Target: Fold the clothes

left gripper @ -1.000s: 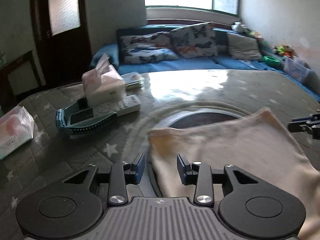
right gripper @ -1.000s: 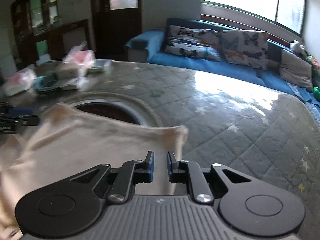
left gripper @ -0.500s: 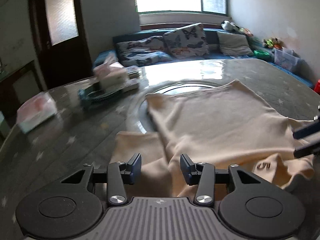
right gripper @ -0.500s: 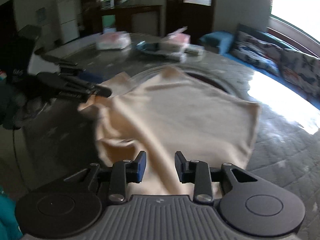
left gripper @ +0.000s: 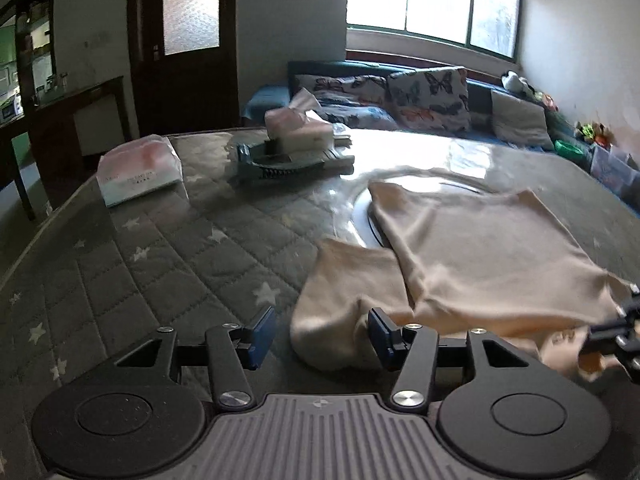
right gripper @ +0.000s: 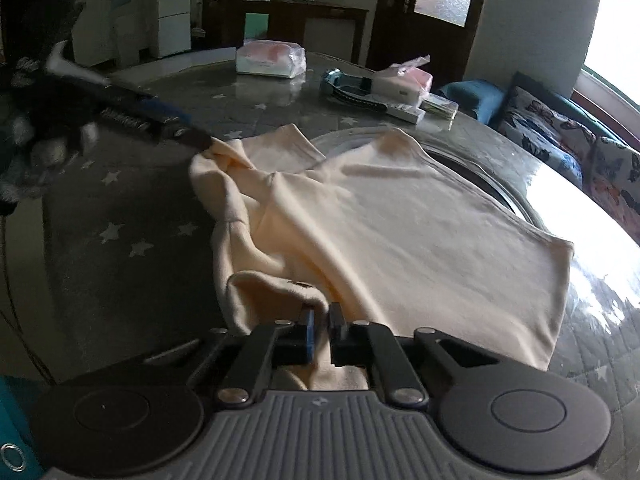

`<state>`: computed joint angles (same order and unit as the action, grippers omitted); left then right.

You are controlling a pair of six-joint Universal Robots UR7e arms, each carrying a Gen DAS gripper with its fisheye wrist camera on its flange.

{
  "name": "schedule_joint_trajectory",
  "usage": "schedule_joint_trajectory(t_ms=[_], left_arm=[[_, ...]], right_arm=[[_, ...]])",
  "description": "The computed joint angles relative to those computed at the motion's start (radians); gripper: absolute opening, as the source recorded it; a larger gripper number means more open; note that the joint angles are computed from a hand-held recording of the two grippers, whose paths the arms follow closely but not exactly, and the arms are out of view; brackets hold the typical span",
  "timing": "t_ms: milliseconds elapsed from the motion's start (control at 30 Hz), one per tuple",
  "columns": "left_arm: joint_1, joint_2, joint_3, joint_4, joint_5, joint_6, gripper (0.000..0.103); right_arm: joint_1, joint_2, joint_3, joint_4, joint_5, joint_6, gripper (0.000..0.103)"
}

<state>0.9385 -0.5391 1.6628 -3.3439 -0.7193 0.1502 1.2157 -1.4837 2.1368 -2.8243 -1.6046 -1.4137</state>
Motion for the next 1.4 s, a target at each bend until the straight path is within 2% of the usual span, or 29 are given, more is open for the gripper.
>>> schedule_joint_trajectory(t_ms=[167,300,433,500,667,800,867,933,1000,1200,1400], left_arm=[[0.016,0.009,-0.039,0.019,-0.004,0.003,0.056],[0.03,0.02,-0.069,0.078,-0.004,-0.014,0.056],[0.036,0.038,-0.093,0.089,0.011,0.029,0.056],[0.039,0.039,-0.102,0.093,0.003,0.043,0.056],[0.049,0.045,-0.147,0.09,-0.009,0.051,0.056],[0.053,0.055,-0.188,0.163,-0.046,0.05,0.053],[0.05,0.064,-0.2,0.185,-0.071,0.068,0.046],[0.046,0.077,-0.215,0.202,-0.092,0.089,0.046],[0.042,0.095,-0.235,0.217,-0.101,0.114,0.04],[0.041,0.147,-0.31,0.316,-0.078,0.143,0.041],[0.048,0.155,-0.322,0.337,-0.089,0.131,0.041]], right_arm=[[-0.003,-0.08,0.018,0.119,0.009,-0.045,0.002],[-0.01,-0.098,0.048,0.134,-0.019,-0.097,0.002],[-0.007,-0.086,0.045,0.144,-0.058,-0.101,0.007],[-0.001,-0.101,0.031,0.197,-0.058,-0.105,0.008],[0.006,-0.138,-0.007,0.282,-0.006,-0.066,0.01],[0.011,-0.117,-0.025,0.234,0.021,-0.02,0.012],[0.013,-0.096,-0.031,0.2,0.024,0.009,0.012],[0.01,-0.078,-0.033,0.2,0.017,0.02,0.012],[0.007,-0.06,-0.035,0.201,0.009,0.032,0.012],[0.004,-0.028,-0.03,0.216,-0.018,0.032,0.012],[-0.002,-0.028,-0.027,0.226,-0.02,0.024,0.013]])
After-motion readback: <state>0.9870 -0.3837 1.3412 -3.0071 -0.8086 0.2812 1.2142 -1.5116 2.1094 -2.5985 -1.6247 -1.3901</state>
